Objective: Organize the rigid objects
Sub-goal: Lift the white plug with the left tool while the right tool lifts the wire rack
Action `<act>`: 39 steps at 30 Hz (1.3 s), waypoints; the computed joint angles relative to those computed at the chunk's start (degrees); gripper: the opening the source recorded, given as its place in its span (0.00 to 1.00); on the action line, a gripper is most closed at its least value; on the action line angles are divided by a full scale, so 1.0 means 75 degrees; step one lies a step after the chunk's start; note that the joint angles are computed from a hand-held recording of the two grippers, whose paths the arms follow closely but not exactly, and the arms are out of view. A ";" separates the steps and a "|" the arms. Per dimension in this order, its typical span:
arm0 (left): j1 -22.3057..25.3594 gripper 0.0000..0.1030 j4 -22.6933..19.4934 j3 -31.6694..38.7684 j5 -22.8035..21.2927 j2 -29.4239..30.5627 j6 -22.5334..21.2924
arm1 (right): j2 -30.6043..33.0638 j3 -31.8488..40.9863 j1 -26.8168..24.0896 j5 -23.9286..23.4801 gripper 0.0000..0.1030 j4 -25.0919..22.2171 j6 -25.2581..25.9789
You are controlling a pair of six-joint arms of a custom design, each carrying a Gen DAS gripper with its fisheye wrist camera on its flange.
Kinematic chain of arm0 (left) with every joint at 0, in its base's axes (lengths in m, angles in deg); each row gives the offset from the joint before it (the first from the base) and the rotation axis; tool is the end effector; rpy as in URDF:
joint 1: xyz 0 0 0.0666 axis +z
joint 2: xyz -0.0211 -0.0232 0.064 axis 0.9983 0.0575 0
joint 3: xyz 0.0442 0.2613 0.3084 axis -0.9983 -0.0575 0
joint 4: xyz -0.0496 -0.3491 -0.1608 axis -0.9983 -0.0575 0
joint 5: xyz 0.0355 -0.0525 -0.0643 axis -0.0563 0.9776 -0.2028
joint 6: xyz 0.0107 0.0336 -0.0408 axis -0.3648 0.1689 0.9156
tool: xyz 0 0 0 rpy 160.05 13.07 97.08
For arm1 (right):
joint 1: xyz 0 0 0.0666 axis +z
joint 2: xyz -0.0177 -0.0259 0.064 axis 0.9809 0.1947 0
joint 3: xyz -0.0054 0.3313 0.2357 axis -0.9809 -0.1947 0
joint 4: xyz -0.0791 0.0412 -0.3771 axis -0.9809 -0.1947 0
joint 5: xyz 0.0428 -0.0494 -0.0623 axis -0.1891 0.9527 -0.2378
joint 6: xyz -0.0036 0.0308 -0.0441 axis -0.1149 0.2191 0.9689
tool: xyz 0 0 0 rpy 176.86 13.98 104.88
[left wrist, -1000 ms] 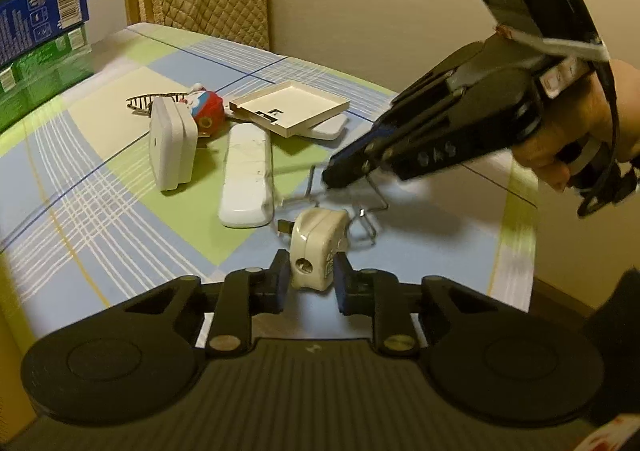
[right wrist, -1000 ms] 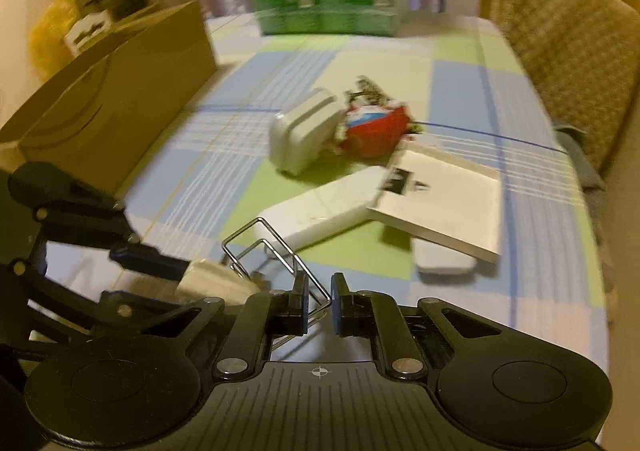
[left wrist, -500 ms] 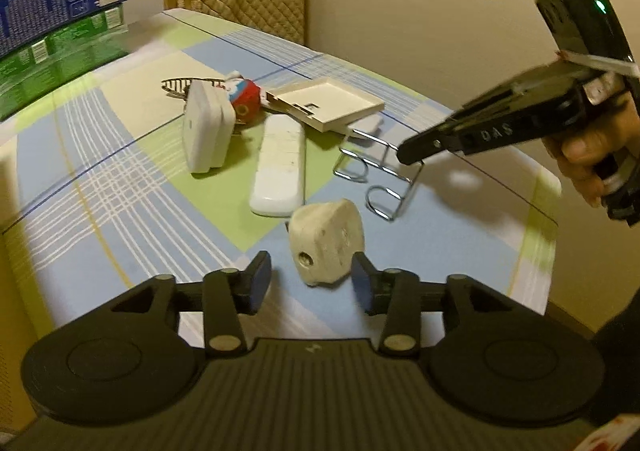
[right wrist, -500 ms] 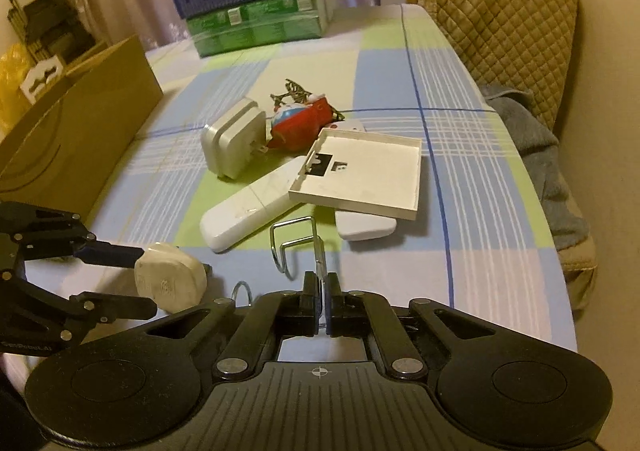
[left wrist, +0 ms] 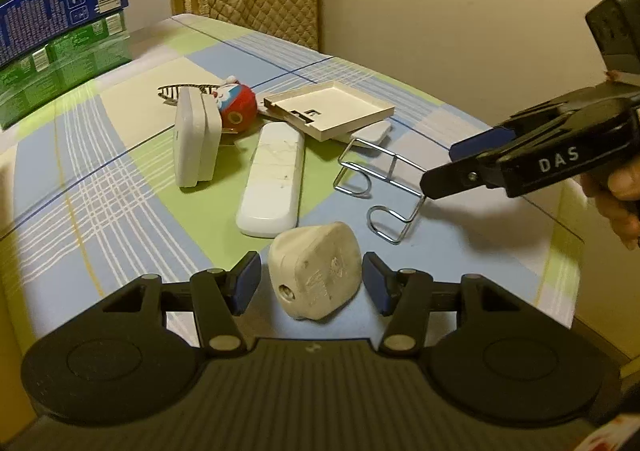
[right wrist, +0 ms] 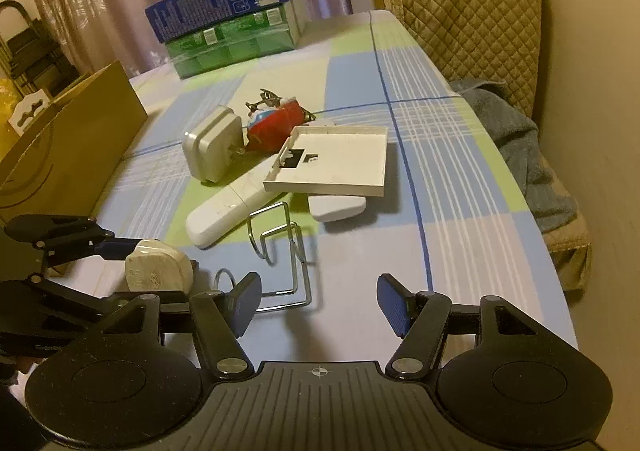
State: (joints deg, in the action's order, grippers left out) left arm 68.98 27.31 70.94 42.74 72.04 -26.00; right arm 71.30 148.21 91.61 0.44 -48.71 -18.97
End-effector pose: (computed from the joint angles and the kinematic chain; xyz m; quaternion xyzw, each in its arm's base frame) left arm 0.6090 -0.2091 0.2195 0.3741 0.8520 -0.1681 0.3254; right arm 0.5538 0.1280 0.2936 0.0098 0.9333 0.1156 0.3399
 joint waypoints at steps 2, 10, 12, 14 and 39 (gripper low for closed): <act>0.0007 0.52 0.0048 -0.0079 -0.0227 -0.0069 0.0005 | -0.0031 -0.0016 0.0018 0.0037 0.59 0.0001 0.0052; 0.0108 0.50 0.0711 -0.0659 -0.1008 -0.0498 0.0669 | -0.0109 -0.0204 0.0174 0.0152 0.59 0.0288 0.0140; 0.0075 0.50 0.0935 -0.0771 -0.1112 -0.0550 0.0939 | -0.0127 -0.0247 0.0218 0.0181 0.59 0.0361 0.0185; 0.0021 0.50 0.0979 -0.0782 -0.1222 -0.0530 0.1115 | -0.0141 -0.0288 0.0263 0.0196 0.59 0.0424 0.0246; -0.0189 0.47 0.1685 -0.1127 -0.2177 -0.0556 0.0798 | 0.0053 -0.0246 0.0514 0.0455 0.59 0.0593 0.0766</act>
